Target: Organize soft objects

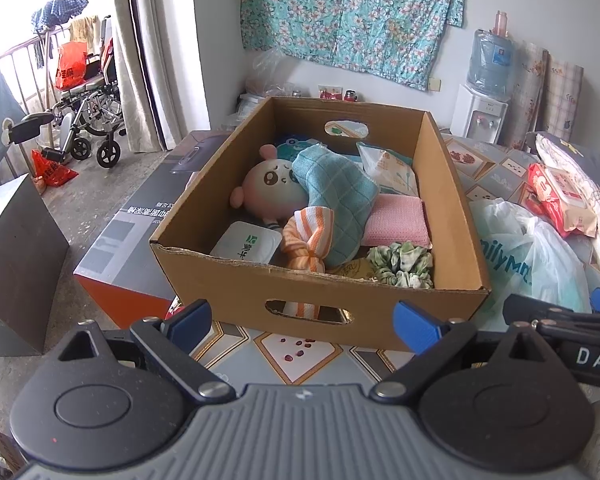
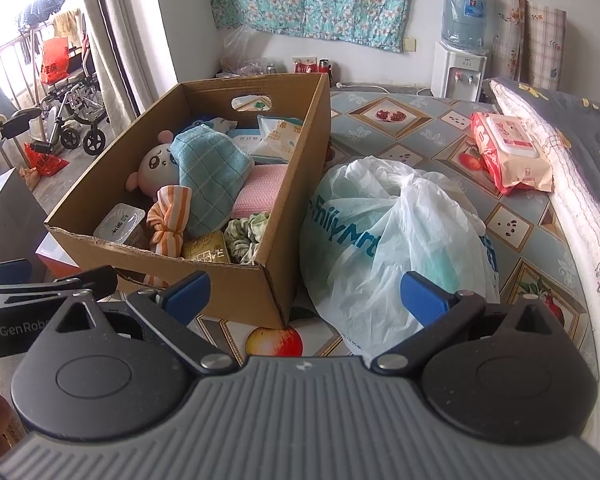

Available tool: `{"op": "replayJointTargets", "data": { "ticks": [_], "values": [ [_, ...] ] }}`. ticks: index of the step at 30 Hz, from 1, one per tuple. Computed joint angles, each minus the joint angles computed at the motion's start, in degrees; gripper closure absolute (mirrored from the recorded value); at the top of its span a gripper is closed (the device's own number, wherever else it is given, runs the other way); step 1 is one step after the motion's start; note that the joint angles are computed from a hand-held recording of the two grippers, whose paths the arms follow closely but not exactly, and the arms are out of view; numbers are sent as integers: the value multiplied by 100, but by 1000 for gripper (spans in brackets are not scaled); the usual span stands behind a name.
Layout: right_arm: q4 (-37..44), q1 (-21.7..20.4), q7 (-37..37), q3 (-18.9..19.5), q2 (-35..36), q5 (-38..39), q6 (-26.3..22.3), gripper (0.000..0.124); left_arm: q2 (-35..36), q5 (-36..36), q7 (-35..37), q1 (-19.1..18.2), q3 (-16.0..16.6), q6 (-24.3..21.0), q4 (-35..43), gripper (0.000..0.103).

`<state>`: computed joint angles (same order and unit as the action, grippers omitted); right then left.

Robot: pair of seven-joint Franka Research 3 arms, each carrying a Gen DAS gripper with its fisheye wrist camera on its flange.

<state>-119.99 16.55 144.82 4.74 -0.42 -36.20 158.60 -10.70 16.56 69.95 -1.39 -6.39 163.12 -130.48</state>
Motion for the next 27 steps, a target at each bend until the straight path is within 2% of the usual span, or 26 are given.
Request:
{"op": "replayJointTargets", "data": {
  "ticks": [9,27],
  "values": [
    [-43,25,-215,-16,52,399,37,22,15,8,76,3,7,-92,1,5],
    [-35,54,-330,-66,105,604,15,22,56,-55,185,-18,-3,-191,48,5]
  ]
}}
